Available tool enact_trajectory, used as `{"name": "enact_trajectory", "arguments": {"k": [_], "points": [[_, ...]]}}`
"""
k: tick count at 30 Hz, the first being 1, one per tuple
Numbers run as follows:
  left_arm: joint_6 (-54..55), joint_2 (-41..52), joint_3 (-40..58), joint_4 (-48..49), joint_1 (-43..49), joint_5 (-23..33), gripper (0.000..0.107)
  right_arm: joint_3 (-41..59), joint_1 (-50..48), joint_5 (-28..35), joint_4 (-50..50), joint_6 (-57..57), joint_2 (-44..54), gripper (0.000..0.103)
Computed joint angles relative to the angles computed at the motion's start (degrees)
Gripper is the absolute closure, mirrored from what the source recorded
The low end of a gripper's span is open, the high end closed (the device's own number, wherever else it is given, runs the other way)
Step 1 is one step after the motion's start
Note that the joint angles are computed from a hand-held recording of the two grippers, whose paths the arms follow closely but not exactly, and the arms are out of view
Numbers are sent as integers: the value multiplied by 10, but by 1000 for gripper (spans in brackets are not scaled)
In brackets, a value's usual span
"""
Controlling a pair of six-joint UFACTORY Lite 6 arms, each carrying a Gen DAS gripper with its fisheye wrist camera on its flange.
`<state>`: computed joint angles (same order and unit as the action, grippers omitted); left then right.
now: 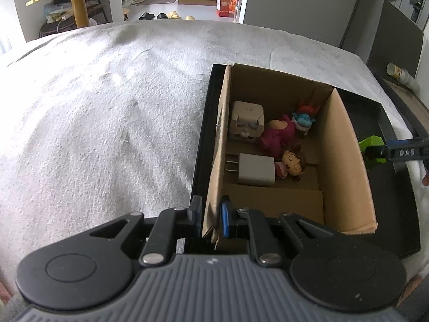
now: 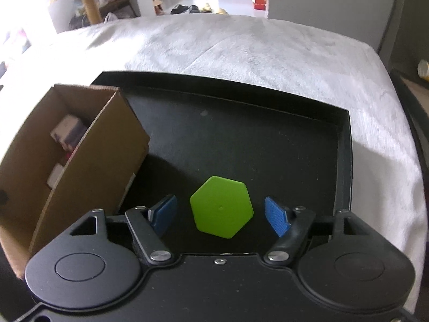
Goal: Organize rigid objects
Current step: 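Lift the green hexagon block with the right gripper, then carry the green hexagon block into the box and open the right gripper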
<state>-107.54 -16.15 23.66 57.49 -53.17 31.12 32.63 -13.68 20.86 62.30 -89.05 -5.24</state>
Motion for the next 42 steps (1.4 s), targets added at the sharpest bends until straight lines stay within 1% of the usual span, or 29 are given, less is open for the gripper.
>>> {"name": "enact_trajectory", "arguments": {"k": [1, 2, 3, 8, 11, 15, 20, 27, 32, 38, 42], "points": [[-2, -2, -2, 1, 3, -4, 93, -7, 5, -9, 14, -19, -5, 31], [-3, -6, -5, 1, 6, -9, 93, -12, 7, -15, 29, -40, -9, 35], [-2, -8, -6, 1, 9, -12, 93, -14, 5, -15, 42, -57, -8, 54], [5, -11, -9, -2, 19, -27, 93, -31, 1, -7, 69, -107, -28, 55], [8, -10, -7, -4, 20, -27, 93, -43, 2, 2, 58, -101, -55, 55], [12, -9, -5, -8, 19, -24, 93, -45, 1, 14, 26, -63, -91, 55], [7, -12, -8, -5, 18, -25, 93, -5, -20, 80, -60, 52, -101, 55], [1, -19, -14, 3, 22, -33, 93, 26, 14, 96, -135, 145, -139, 55], [-11, -28, -22, 17, 19, -38, 93, 32, 27, 100, -160, 177, -157, 55], [-6, -55, -40, 21, 29, -59, 93, 43, 21, 146, -169, 205, -188, 55], [-22, -58, -47, 42, 29, -69, 93, 55, 34, 169, -176, 233, -196, 55]]}}
